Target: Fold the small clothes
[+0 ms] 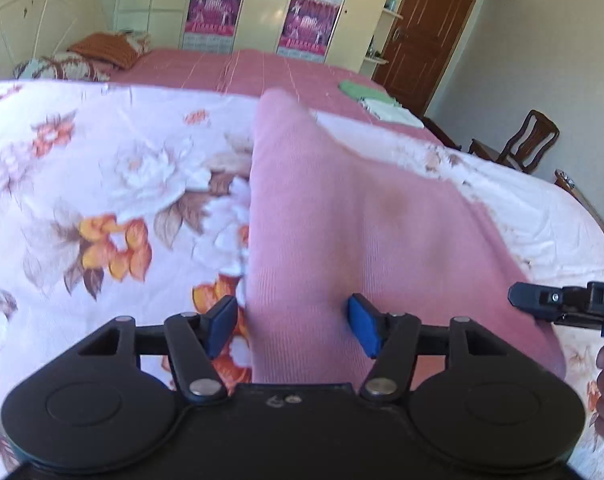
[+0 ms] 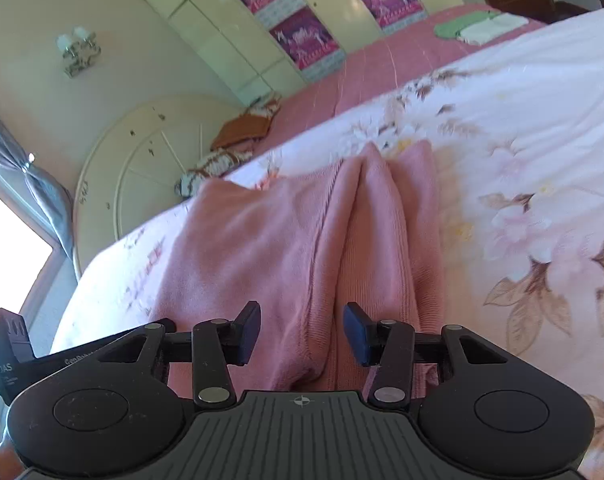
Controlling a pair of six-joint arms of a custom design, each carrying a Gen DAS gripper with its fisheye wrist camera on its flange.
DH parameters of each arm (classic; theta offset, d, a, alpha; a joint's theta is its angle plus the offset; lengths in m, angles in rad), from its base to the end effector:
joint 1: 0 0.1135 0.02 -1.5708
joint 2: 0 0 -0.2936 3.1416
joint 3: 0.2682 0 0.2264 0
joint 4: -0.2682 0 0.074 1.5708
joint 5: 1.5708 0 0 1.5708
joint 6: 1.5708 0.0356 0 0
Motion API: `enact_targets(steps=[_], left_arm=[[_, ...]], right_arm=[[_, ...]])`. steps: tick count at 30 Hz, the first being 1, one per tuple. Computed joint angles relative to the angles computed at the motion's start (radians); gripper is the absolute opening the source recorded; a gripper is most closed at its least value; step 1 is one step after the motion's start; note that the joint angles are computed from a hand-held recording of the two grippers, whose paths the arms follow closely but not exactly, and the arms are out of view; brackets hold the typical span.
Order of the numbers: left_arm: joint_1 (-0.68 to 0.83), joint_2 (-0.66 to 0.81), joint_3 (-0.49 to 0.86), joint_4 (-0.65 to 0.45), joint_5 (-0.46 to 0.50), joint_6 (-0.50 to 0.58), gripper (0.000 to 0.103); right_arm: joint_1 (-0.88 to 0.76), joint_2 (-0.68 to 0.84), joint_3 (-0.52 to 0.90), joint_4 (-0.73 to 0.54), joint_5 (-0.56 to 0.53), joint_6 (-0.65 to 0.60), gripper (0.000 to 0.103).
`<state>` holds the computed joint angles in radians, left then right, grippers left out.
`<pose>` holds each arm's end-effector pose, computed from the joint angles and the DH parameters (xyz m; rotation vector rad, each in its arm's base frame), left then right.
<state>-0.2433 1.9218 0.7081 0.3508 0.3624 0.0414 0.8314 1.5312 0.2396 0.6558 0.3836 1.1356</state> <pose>0.3107 -0.0901 0.1241 0.5060 2.3747 -0.5318 0.1529 0.1479 0.1500 0.5541 2.1717 0.6974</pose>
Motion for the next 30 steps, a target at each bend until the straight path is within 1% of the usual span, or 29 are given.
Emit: enact_targets(steps=[2, 4, 5, 6, 9, 10, 11, 12, 13, 14, 15, 16, 17, 18, 19, 20, 22, 23, 25, 26, 27, 28, 29, 30], left_arm=[[0.016, 0.004, -0.019, 0.030, 0.027, -0.028, 0.061], [0.032, -0.005, -0.021, 0.025, 0.059, -0.038, 0.060], [0.042, -0.010, -0.014, 0.008, 0.081, -0.035, 0.059], [0.057, -0.020, -0.010, -0.002, 0.112, -0.027, 0.057], [0.092, -0.010, 0.015, 0.043, 0.176, -0.036, 0.059], [0.095, 0.005, 0.044, 0.044, 0.169, -0.044, 0.060], [0.095, 0.017, 0.075, 0.022, 0.153, -0.038, 0.060], [0.089, 0.036, 0.120, -0.018, 0.132, -0.022, 0.060], [0.082, 0.062, 0.165, -0.059, 0.121, -0.003, 0.064], [0.076, 0.088, 0.207, -0.101, 0.112, 0.014, 0.066], [0.069, 0.110, 0.242, -0.141, 0.106, 0.030, 0.068], [0.063, 0.123, 0.261, -0.162, 0.099, 0.042, 0.068], [0.060, 0.120, 0.256, -0.156, 0.096, 0.046, 0.066], [0.057, 0.109, 0.250, -0.153, 0.104, 0.049, 0.060], [0.054, 0.090, 0.230, -0.134, 0.120, 0.055, 0.057], [0.046, 0.072, 0.211, -0.112, 0.132, 0.054, 0.057], [0.016, 0.053, 0.207, -0.117, 0.119, 0.060, 0.058], [-0.010, 0.053, 0.216, -0.134, 0.096, 0.073, 0.058], [-0.060, 0.071, 0.235, -0.156, 0.042, 0.096, 0.065], [-0.085, 0.094, 0.264, -0.203, 0.016, 0.110, 0.065], [-0.101, 0.118, 0.280, -0.223, 0.005, 0.113, 0.065], [-0.106, 0.133, 0.270, -0.193, 0.008, 0.093, 0.067], [-0.103, 0.138, 0.271, -0.190, 0.016, 0.074, 0.067], [-0.095, 0.133, 0.277, -0.202, 0.031, 0.066, 0.064]], right_arm=[[-0.021, 0.042, 0.024, -0.005, -0.055, -0.015, 0.047], [-0.034, 0.052, 0.042, -0.011, -0.106, -0.035, 0.043], [-0.037, 0.050, 0.050, -0.025, -0.124, -0.045, 0.043], [-0.044, 0.053, 0.057, -0.029, -0.138, -0.050, 0.043], [-0.084, 0.074, 0.075, -0.024, -0.142, -0.057, 0.043], [-0.113, 0.094, 0.089, -0.010, -0.165, -0.072, 0.043], [-0.136, 0.114, 0.108, -0.011, -0.191, -0.087, 0.043], [-0.149, 0.133, 0.136, -0.032, -0.208, -0.103, 0.043], [-0.150, 0.147, 0.177, -0.087, -0.209, -0.122, 0.040], [-0.140, 0.154, 0.217, -0.150, -0.190, -0.144, 0.032], [-0.129, 0.157, 0.250, -0.205, -0.171, -0.170, 0.014], [-0.116, 0.160, 0.277, -0.250, -0.148, -0.190, 0.011], [-0.098, 0.164, 0.302, -0.289, -0.121, -0.209, 0.010], [-0.073, 0.161, 0.331, -0.339, -0.076, -0.231, 0.009], [-0.039, 0.154, 0.359, -0.392, -0.013, -0.256, 0.009], [-0.010, 0.137, 0.379, -0.437, 0.044, -0.277, 0.009], [0.035, 0.073, 0.378, -0.486, 0.129, -0.292, 0.009], [0.047, 0.034, 0.372, -0.513, 0.148, -0.289, 0.009], [0.083, -0.024, 0.375, -0.603, 0.213, -0.267, 0.009], [0.093, -0.041, 0.362, -0.643, 0.233, -0.247, 0.009], [0.079, -0.047, 0.334, -0.646, 0.219, -0.225, 0.009], [0.032, -0.034, 0.292, -0.610, 0.151, -0.202, 0.009], [-0.030, 0.000, 0.238, -0.519, 0.052, -0.199, 0.009], [-0.062, 0.025, 0.182, -0.414, -0.005, -0.191, 0.009]])
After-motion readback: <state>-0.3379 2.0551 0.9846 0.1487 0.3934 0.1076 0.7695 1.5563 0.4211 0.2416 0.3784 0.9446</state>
